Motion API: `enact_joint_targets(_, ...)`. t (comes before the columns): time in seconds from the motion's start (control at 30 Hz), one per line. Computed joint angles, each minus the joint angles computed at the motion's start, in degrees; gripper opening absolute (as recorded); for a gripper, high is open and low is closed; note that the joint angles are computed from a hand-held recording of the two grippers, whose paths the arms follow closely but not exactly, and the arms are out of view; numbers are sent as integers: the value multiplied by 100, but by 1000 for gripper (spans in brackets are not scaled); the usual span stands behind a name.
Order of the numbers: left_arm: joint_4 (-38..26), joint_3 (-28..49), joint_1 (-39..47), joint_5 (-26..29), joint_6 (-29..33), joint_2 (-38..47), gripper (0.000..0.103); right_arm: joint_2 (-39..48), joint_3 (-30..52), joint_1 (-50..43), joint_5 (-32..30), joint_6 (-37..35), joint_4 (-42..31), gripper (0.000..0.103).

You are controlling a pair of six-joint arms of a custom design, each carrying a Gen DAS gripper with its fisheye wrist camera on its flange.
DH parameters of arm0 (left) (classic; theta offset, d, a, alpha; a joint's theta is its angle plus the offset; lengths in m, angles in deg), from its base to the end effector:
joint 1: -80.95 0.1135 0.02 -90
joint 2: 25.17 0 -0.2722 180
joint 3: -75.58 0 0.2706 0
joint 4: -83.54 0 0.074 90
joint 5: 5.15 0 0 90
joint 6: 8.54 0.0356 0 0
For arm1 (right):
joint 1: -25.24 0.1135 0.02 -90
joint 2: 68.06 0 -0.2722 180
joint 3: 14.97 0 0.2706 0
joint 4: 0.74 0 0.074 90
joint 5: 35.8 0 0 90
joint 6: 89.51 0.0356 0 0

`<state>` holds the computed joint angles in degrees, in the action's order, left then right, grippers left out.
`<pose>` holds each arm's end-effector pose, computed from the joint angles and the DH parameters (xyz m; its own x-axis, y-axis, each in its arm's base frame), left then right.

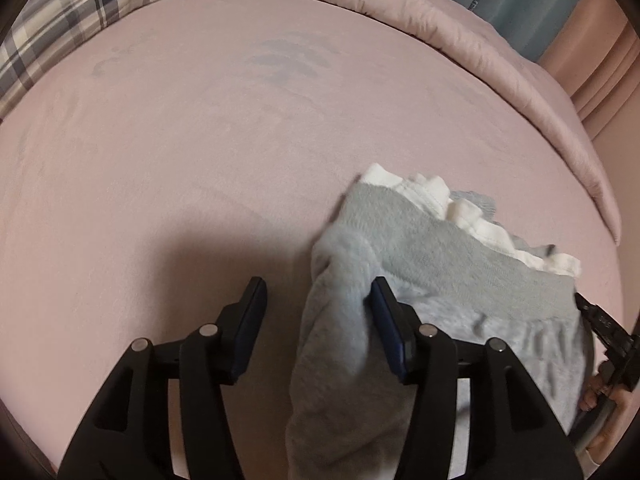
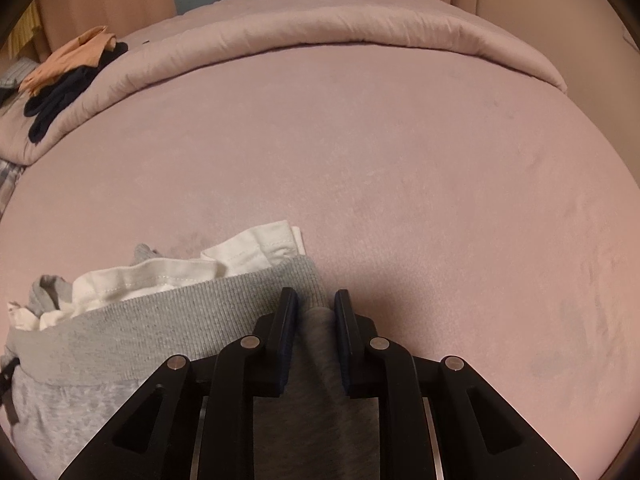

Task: Fold small clothes

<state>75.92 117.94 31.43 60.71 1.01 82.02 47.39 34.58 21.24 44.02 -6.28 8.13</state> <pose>0.1718 -0.1789 0.0271 -0.7082 -0.5564 -0.4346 -0.5085 0.8290 -0.2327 0.3065 -0.0151 0.0208 -0.8279 -0.0584 -0.5579 -0.1258 0.9886 0.0831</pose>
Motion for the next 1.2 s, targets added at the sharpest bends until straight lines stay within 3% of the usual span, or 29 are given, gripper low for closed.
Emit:
enact_joint_targets(0.07, 5, -168, -151, -3, -82, -316, 55, -166, -38, -67, -114, -54, -149, 19)
enact_joint_targets(0.13, -229, -235, -400, -146, -197, -653, 63, -354, -68, -183, -303, -42, -355, 29)
enact_joint_targets(0.2, -538, -242, -692, -385, -338, -969, 78, -581, -162, -379, -607, -55, -503, 49)
enact_joint_targets(0.27, -850, -213, -1009, -607, -517, -1229, 87, -956, -415, -587, -917, -87, -518, 62)
enact_joint_targets(0.3, -928, -205, -1145, -676, -576, -1299, 88, -1106, -507, -628, -987, -87, -531, 70)
enact_joint_targets(0.47, -994, -162, -1704, -706, -929, -1171, 89, -1907, -1229, -1388, -1845, -552, -660, 85)
enact_joint_targets(0.77, -321, -224, -2088, -190, -1423, -371, 88, -1186, -1253, -2950, -2728, -1962, -1667, 86)
enact_joint_targets(1.0, -170, -230, -2262, -112, -1723, -185, 88, -454, -976, -3575, -3155, -2452, -2415, 86)
enact_joint_targets(1.2, 61, -317, -2362, -120, -1849, -105, 87, -337, -1175, -3485, -3349, -2413, -2080, 86)
